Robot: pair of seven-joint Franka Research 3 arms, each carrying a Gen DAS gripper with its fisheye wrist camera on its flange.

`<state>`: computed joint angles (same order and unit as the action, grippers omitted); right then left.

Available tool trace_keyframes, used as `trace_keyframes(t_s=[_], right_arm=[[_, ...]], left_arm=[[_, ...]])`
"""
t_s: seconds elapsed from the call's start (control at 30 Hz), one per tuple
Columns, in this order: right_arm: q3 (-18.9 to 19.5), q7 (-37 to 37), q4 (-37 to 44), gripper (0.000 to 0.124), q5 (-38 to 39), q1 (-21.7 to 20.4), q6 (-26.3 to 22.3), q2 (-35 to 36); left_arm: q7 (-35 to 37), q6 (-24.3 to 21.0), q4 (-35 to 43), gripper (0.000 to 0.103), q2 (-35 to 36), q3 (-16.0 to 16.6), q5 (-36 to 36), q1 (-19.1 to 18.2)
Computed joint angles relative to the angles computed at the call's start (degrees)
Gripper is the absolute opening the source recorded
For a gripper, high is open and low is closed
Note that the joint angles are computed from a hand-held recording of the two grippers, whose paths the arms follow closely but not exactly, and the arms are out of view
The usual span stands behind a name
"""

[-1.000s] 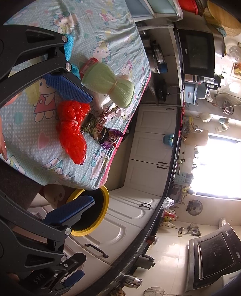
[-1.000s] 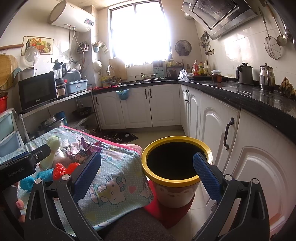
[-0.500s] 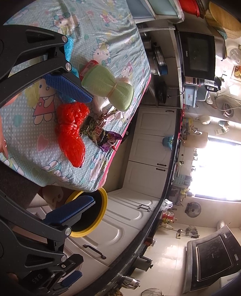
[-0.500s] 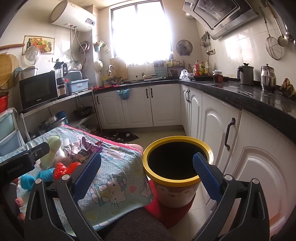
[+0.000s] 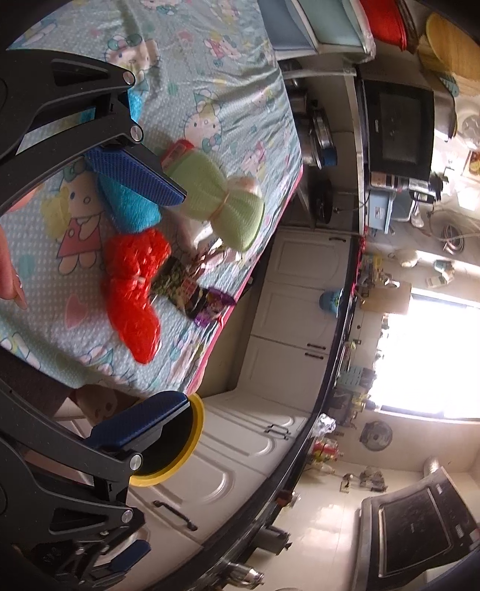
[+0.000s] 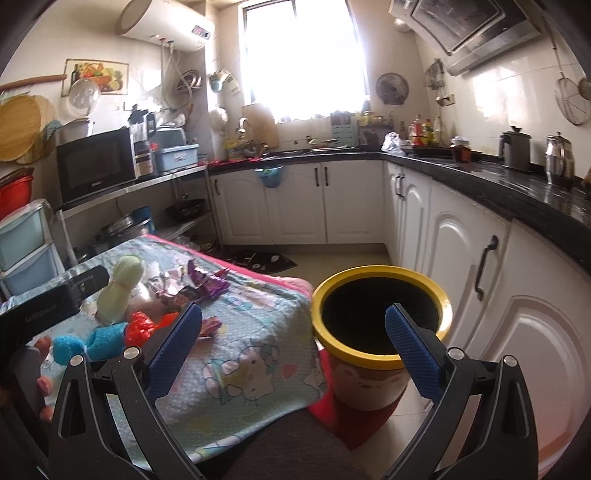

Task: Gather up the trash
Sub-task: 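Grasp the green mesh scrubber with the left tool while the right tool grasps the red plastic bag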

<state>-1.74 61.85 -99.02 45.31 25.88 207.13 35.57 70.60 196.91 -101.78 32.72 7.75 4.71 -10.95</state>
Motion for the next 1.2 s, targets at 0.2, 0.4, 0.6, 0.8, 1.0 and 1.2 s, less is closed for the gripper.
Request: trace_keyframes(t_s=[0.2,0.4,0.6,0.8,1.0,1.2], right_arm=[[0.4,0.7,3.1,0.097,-3.5,0.0,-4.3,1.3],[2.3,4.7,7.1,0.097,-10.3,-1.6,-8.7,3.2],[5.4,9.7,12.8,0.097,-16.8,-4.5,-13.9,6.0],[5.9,14.3,20.0,0.097,-21.7,-5.3,-20.0,9.9],[1.5,19.7,26.9,0.097,-25.4,-3.1,-26.8,14.1],[3.1,21.7,34.4,0.097,-29.2,-4.9,-33.1,19.0]], left_arm=[[-0.1,-0.2,0.6,0.092,0.5,4.1,-3.4,-2.4],[0.1,-0.6,1.0,0.092,1.0,8.8,-7.4,-5.4],[0.3,-1.3,1.5,0.092,1.6,13.0,-10.6,-7.9],[-1.0,-3.8,3.8,0.092,2.3,12.1,-8.8,-4.8],[-3.7,-7.7,8.7,0.092,4.3,10.6,-3.6,-0.5],[-0.8,-14.5,16.9,0.092,8.0,2.3,2.6,7.7]])
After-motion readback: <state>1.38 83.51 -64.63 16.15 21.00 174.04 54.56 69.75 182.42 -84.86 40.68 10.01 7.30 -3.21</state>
